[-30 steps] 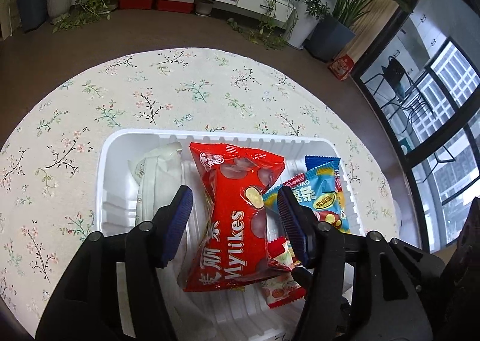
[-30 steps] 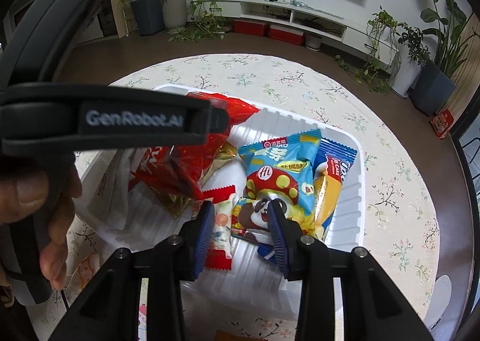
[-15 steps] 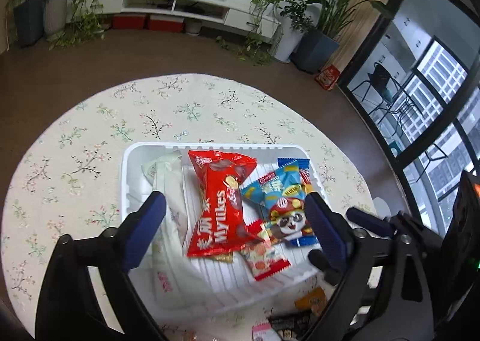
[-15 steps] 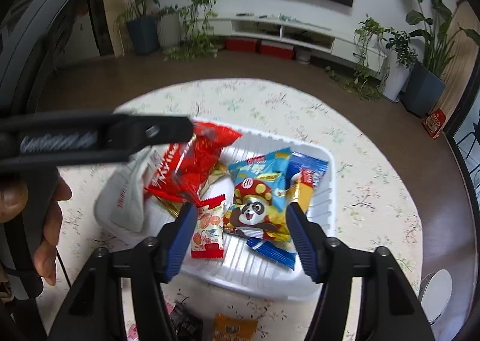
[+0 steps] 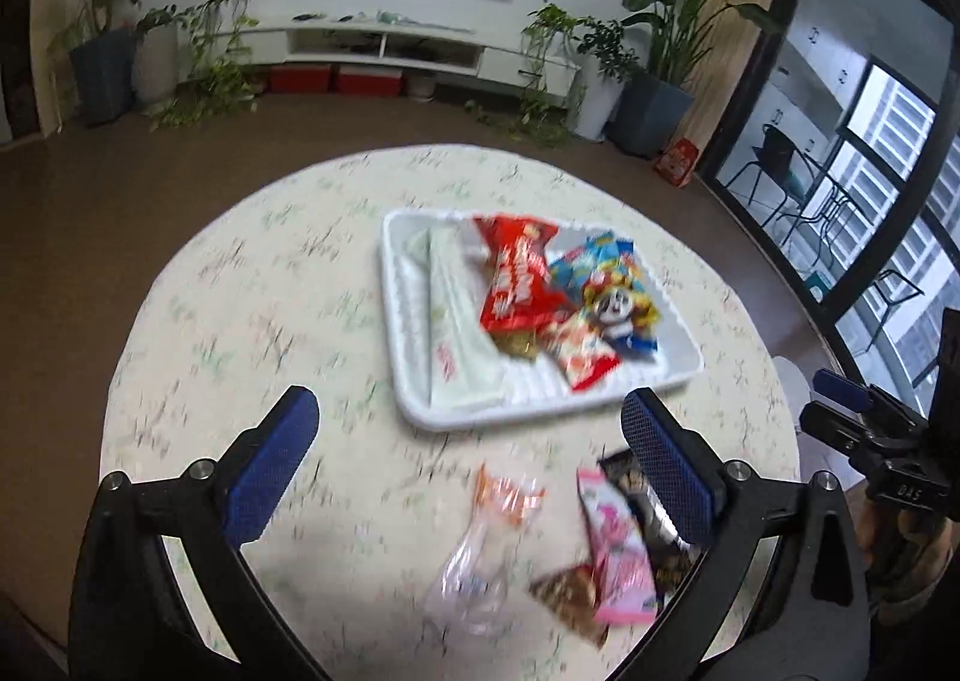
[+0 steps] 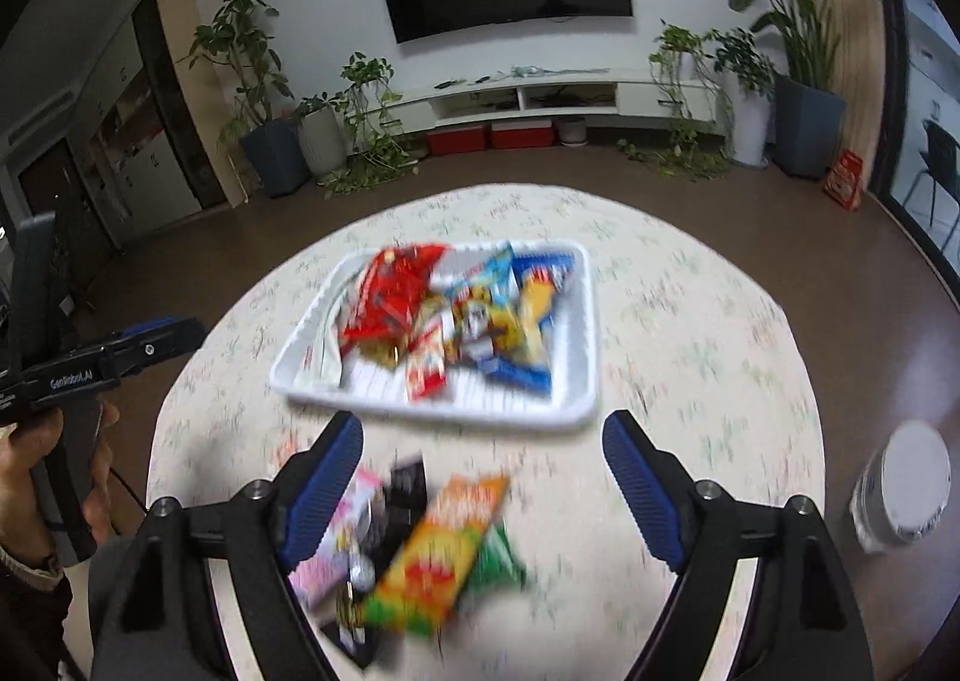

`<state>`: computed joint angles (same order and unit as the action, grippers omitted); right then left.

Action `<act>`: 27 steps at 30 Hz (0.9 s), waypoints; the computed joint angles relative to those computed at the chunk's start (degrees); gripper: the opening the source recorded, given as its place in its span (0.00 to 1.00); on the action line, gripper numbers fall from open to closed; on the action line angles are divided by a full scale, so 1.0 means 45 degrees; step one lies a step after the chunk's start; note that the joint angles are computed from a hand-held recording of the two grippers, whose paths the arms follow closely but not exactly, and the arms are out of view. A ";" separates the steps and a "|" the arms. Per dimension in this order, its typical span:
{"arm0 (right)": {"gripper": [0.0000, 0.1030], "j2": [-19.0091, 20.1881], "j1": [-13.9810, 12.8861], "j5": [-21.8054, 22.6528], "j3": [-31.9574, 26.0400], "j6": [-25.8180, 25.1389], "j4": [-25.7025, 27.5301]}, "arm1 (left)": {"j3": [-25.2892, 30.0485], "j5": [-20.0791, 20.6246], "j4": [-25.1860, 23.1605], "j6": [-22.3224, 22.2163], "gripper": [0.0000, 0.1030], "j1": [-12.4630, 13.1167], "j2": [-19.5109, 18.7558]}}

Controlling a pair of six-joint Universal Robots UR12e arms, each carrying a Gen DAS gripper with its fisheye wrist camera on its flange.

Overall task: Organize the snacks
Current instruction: 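Move both tools back over the remaining snack pile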

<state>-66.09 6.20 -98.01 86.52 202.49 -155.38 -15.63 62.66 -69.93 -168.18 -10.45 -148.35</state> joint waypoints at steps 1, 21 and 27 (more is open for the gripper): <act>0.82 -0.0099 0.0032 -0.0034 0.0210 0.0166 -0.0054 | -0.1209 0.0005 0.0365 0.0137 0.99 0.0044 0.0616; 0.75 -0.1046 0.0346 0.0627 0.2118 0.1677 -0.0173 | -0.4226 0.1705 -0.0431 0.2530 0.98 -0.0929 0.2250; 0.65 -0.0866 0.0391 0.1075 0.1994 0.1466 -0.0117 | -0.2504 0.2639 -0.1982 0.3746 0.84 -0.1338 0.1300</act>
<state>-69.99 7.96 -93.17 95.50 209.09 -155.91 -26.89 74.54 -78.85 -151.32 -16.46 -142.50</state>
